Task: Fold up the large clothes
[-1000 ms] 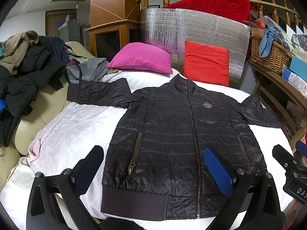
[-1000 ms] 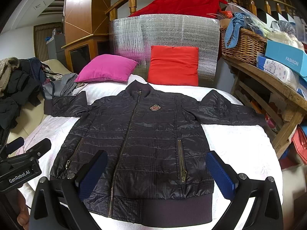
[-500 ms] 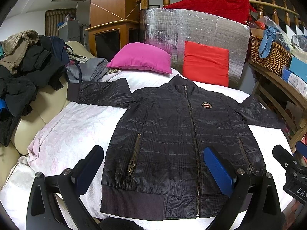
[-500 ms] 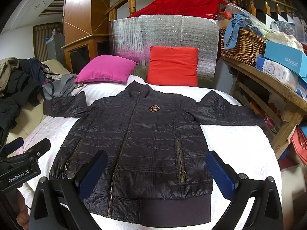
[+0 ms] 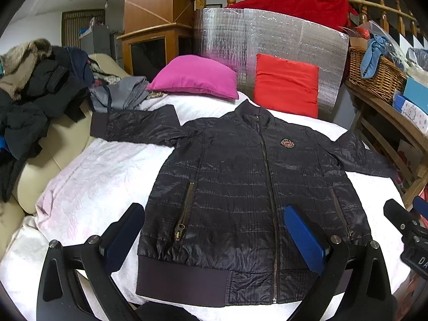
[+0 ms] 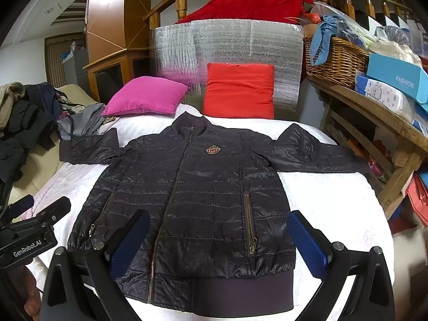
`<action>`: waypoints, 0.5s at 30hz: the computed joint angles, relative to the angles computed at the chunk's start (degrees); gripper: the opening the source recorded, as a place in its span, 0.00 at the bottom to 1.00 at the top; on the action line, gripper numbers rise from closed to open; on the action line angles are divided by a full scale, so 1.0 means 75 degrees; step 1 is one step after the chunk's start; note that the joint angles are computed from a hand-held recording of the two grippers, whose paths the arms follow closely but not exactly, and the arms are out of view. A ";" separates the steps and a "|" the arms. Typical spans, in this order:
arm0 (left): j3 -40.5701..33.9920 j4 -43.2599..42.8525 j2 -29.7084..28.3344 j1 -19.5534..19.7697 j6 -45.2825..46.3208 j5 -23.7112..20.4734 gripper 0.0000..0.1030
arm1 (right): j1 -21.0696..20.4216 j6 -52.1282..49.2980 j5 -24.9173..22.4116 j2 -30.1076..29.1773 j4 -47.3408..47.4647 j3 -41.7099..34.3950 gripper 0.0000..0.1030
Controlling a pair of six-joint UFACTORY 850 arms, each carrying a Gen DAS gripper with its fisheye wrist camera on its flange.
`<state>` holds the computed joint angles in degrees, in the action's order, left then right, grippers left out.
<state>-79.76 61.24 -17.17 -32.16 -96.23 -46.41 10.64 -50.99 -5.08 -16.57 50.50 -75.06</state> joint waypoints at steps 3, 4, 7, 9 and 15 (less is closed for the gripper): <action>0.0317 -0.0477 0.0159 0.0377 0.0007 0.0642 1.00 | -0.0502 -0.1897 -0.0978 -0.0190 0.2321 -0.0158 1.00; 0.0401 -0.0605 0.0177 0.0491 -0.0056 0.0722 1.00 | -0.0810 -0.2050 -0.1543 -0.0385 0.2808 -0.0297 1.00; 0.0625 -0.1182 0.0115 0.0998 -0.0299 0.0820 1.00 | -0.1546 -0.1490 -0.2724 -0.0989 0.3288 -0.0743 1.00; 0.0664 -0.1543 0.0001 0.1245 -0.0290 0.0805 1.00 | -0.2079 -0.0544 -0.3526 -0.1623 0.3195 -0.1309 1.00; 0.0689 -0.1750 -0.0328 0.1676 -0.0475 0.0816 1.00 | -0.3129 0.0963 -0.4818 -0.3386 0.4061 -0.3202 1.00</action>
